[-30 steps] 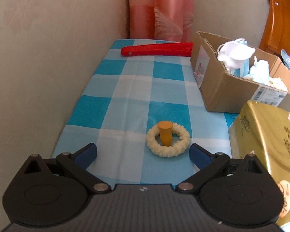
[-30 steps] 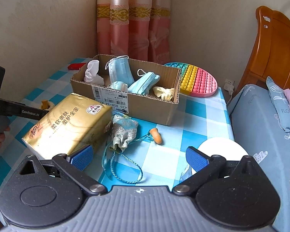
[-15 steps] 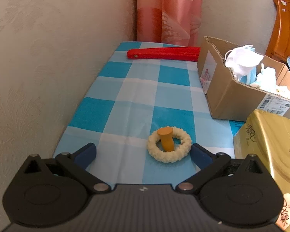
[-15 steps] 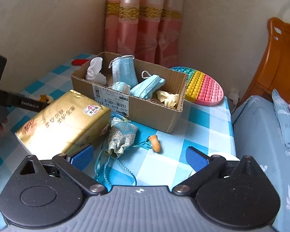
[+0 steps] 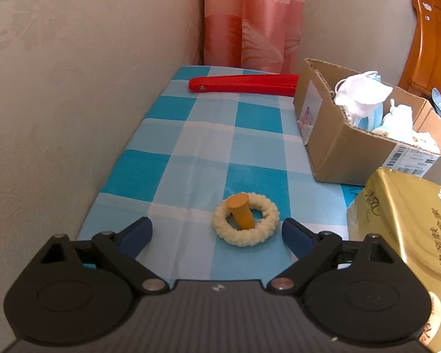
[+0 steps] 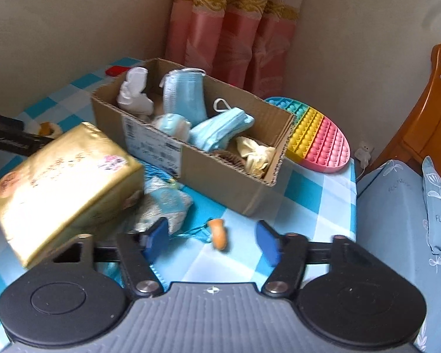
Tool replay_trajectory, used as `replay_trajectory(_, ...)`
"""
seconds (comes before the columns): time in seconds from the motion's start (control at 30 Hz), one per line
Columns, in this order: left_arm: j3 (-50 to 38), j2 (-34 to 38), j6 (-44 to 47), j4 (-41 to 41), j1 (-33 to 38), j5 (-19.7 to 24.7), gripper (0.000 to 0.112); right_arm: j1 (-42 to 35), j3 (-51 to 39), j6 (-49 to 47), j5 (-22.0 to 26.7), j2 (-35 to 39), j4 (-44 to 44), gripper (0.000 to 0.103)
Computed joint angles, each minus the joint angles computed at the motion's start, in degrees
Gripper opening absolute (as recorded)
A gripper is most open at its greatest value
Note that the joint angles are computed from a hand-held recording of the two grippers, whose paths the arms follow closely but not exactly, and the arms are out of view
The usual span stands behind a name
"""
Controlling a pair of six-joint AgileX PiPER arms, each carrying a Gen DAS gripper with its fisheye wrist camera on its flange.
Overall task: Organize soft objects
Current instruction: 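Move the left gripper to the cream ring while the right gripper grasps an orange earplug, then grasp and lift the cream ring with the left gripper while the right carries the earplug into the box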
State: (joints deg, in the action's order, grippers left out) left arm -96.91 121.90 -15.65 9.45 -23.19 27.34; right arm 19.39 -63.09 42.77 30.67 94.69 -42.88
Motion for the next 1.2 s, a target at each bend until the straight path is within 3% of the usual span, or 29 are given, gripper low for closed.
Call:
replay_trajectory(0.07,0.0,-0.04,-0.1,0.17,-0.14,-0.05,0.089,-1.28,-1.68,-3.15,0.43,1.39,2.86,0.05)
replay_trajectory(0.13,0.18,-0.21,0.3,-0.28,-0.15,-0.33,0.087,-2.21,-2.9,-4.91,0.58,2.92,4.28,0.049)
replay_trajectory(0.27,0.01,-0.31,2.64,-3.2,0.19,-0.42,0.084,-3.57,-5.18,-7.31,1.49,5.91,7.24,0.031)
replay_trajectory(0.7,-0.01,-0.63,3.95,-4.8,0.13,-1.12,0.084,-5.03,-7.41,-11.71,0.93,8.66,11.23,0.025)
replay_trajectory(0.73,0.23,-0.77,4.19,-4.99,0.13,-1.45,0.08,-5.47,-7.27,-12.71,0.37,8.53,12.67,0.022)
replay_trajectory(0.77,0.26,-0.81,4.06,-4.77,0.09,-1.58,0.068,-5.81,-7.37,-13.74,0.11,8.53,13.95,0.019)
replay_trajectory(0.83,-0.13,-0.62,4.9,-5.6,0.19,-1.34,0.061,-6.27,-7.35,-15.52,-0.36,8.42,16.14,0.016)
replay_trajectory(1.2,-0.38,-0.19,4.74,-4.99,0.04,-1.98,0.058,-5.07,-5.82,-11.94,0.04,6.05,12.16,0.015)
